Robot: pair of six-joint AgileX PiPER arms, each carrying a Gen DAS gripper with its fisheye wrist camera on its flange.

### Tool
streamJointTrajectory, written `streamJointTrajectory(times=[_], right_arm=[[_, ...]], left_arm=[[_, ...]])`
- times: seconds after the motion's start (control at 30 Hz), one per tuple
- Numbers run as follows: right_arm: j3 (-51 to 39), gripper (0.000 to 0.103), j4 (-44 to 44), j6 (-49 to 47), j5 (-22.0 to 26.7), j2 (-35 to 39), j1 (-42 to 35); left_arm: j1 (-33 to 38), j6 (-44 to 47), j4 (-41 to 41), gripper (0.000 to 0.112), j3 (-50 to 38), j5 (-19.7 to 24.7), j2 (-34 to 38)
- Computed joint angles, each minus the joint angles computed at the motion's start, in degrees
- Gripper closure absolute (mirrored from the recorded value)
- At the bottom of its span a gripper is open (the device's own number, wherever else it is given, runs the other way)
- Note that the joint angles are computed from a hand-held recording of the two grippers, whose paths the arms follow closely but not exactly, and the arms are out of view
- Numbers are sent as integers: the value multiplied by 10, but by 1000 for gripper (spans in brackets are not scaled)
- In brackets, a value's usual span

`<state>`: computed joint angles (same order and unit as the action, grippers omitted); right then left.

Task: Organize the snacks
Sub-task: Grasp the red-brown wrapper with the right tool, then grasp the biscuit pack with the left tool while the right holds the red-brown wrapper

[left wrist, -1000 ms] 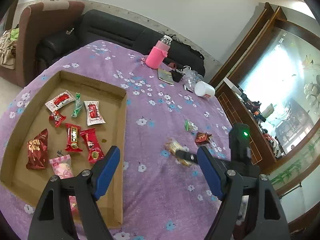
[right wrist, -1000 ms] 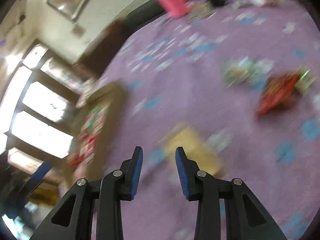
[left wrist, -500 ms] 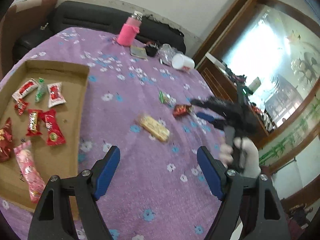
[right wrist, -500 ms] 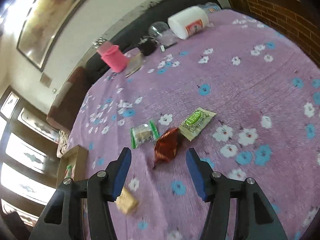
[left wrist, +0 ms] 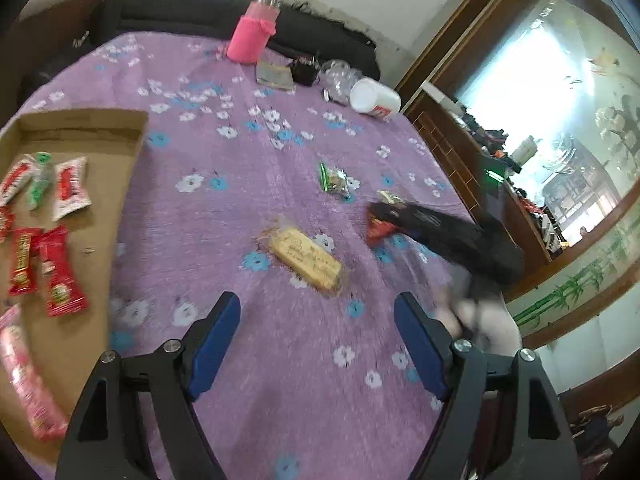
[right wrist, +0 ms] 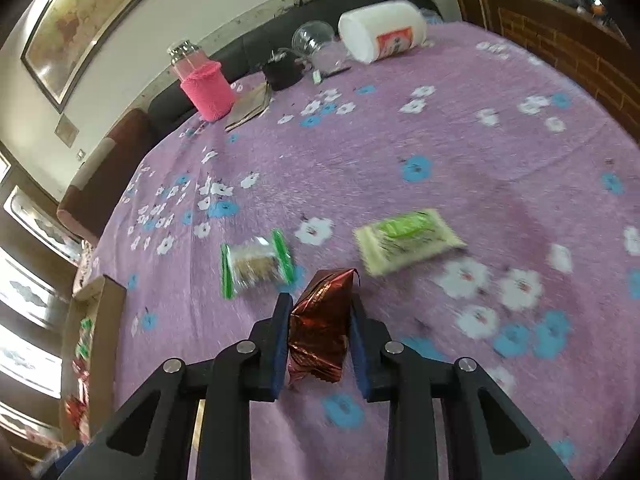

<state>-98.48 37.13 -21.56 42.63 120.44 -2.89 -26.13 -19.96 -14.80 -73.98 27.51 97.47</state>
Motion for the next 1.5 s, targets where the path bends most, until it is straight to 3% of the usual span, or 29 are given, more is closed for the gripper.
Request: streamJointTrajectory(times=[0.13,0.23,0.43,0.57,0.63,0.7,0.73,1.0,1.13,1.17,1.27,1.37,1.5], right_arm=[[116,75,140,-141,-13,-61,-44],[156,75,210,-215,-14,-76,-69],[154,75,233,-213,2,-63,-86],[156,75,239,-213,8,-67,-93],[158,75,245,-219,9,-69,-93],[157,75,243,-218,9,-69,-92],[157,75,243,-217,11,-68,-92],[170,75,259,-228,7,-73,-95],[176,75,265,-229,6,-75,-98],[177,75,267,-228,7,-75,-100],[172,75,277,-227,21,-70,-107],[167,75,269,-218,24,-66,-105],[163,75,272,-217,31,-62,-108]], left_arm=[[-6,-26,27,34,-109,40,96],[-20,-107,115,34,-208,92,172],[-66,-172,265,34,-372,206,280],[-102,-166,351,35,-450,278,333],[-116,-171,391,58,-444,282,332],[-122,-169,414,103,-420,268,317],[-115,-159,391,112,-395,242,301],[-97,-163,339,112,-270,146,209],[-70,-114,247,111,-222,100,169],[-59,-94,210,104,-206,85,159],[-38,-86,158,57,-154,48,128],[-37,-121,189,53,-136,39,123],[-53,-138,220,53,-192,81,163]])
